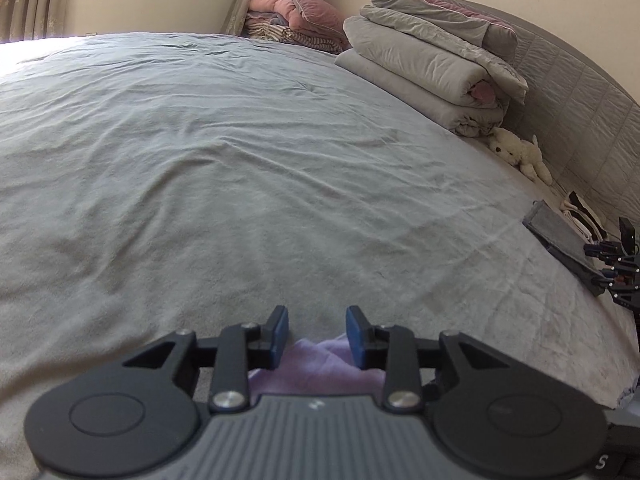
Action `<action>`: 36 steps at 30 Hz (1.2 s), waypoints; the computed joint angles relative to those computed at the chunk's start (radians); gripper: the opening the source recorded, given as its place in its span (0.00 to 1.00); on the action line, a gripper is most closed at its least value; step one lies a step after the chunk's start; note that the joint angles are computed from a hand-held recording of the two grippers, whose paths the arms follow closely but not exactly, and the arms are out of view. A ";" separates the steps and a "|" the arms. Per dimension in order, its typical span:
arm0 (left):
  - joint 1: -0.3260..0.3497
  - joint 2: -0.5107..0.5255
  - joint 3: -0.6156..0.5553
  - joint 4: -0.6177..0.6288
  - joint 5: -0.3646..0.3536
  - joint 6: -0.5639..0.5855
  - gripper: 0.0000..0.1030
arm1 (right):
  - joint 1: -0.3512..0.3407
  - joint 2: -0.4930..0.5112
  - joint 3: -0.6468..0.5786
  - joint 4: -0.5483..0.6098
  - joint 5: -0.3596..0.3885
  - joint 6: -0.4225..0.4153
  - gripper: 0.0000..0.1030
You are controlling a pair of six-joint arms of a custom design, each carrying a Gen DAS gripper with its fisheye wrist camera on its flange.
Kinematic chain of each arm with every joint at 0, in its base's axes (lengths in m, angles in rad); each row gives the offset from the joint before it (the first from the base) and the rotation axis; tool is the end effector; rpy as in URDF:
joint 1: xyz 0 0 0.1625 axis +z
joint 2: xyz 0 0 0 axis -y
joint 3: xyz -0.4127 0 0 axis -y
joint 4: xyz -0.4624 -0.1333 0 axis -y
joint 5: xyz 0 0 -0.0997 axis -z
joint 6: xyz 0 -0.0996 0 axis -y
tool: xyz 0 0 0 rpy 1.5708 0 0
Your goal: Fold clothes
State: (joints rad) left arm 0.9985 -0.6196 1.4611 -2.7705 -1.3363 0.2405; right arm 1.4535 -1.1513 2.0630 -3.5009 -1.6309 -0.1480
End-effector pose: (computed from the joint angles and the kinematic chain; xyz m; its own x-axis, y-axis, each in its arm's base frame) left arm -0.2863 -0.7332 0.0016 -0.7162 0.6326 -0.2948 0.6979 0.6555 -0.2887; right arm 0.0576 -0.5991 0.2066 -0.9836 0.0889 0.1567 -0.0846 0.5401 -0.8373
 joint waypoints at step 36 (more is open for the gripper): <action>0.013 -0.235 0.289 -0.256 0.139 -0.104 0.52 | 0.067 0.090 -0.034 -0.121 -0.200 -0.247 0.06</action>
State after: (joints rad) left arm 1.0117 -0.8541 1.7497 -3.0266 -1.1977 0.1370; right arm 1.5208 -1.0618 2.0295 -3.6221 -1.8307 -0.3954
